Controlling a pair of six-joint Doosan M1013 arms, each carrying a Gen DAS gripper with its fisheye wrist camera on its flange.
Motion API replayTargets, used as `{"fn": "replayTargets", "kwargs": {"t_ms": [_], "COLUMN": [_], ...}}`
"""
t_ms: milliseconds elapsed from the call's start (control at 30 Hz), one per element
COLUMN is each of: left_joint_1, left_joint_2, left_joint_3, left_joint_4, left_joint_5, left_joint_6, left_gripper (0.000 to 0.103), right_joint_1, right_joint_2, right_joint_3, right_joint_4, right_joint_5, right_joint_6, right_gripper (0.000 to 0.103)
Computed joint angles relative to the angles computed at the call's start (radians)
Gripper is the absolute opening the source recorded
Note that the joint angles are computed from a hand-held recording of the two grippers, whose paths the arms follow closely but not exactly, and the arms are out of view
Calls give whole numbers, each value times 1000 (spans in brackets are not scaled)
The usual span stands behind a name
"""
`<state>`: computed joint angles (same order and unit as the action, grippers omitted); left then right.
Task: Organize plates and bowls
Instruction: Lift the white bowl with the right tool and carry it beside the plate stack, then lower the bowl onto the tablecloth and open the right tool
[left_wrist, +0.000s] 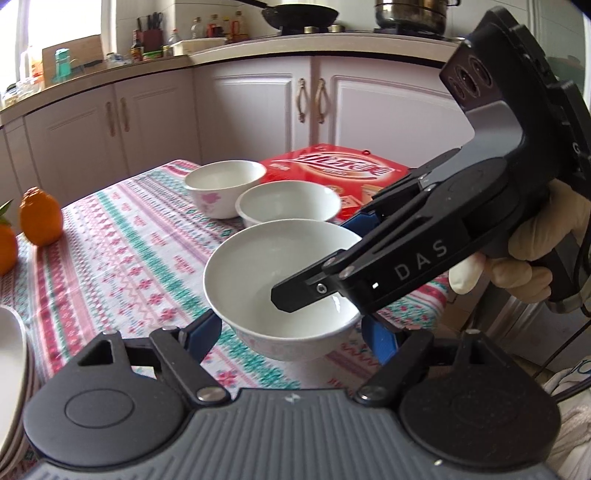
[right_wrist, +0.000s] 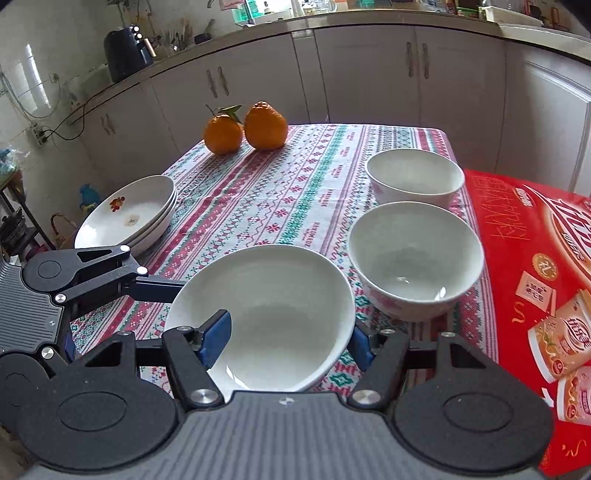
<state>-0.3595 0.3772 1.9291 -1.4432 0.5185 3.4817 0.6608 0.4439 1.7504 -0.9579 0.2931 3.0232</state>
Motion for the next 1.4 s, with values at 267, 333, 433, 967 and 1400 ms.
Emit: {"fn": "replayTargets", "kwargs": {"t_ms": [267, 333, 433, 967, 1400], "left_joint_1": [41, 47, 52, 66, 62], "left_joint_2": [0, 3, 10, 31, 16], "left_joint_3": [1, -1, -6, -23, -2], "left_joint_4": [-24, -22, -22, -12, -116], "left_joint_5": [-39, -49, -62, -71, -80], "left_joint_6": [-9, -19, -23, -44, 56], "left_gripper": [82, 82, 82, 82, 98], "right_joint_1": [-5, -9, -14, -23, -4], "right_joint_2": [61, 74, 92, 130, 110], "right_joint_3": [-92, -109, -132, -181, -151], "right_joint_4": [178, 220, 295, 438, 130], "right_joint_5": [-29, -39, -46, -36, -47], "right_joint_6": [-258, -308, -394, -544, -265], "right_gripper": [72, 72, 72, 72, 102]}}
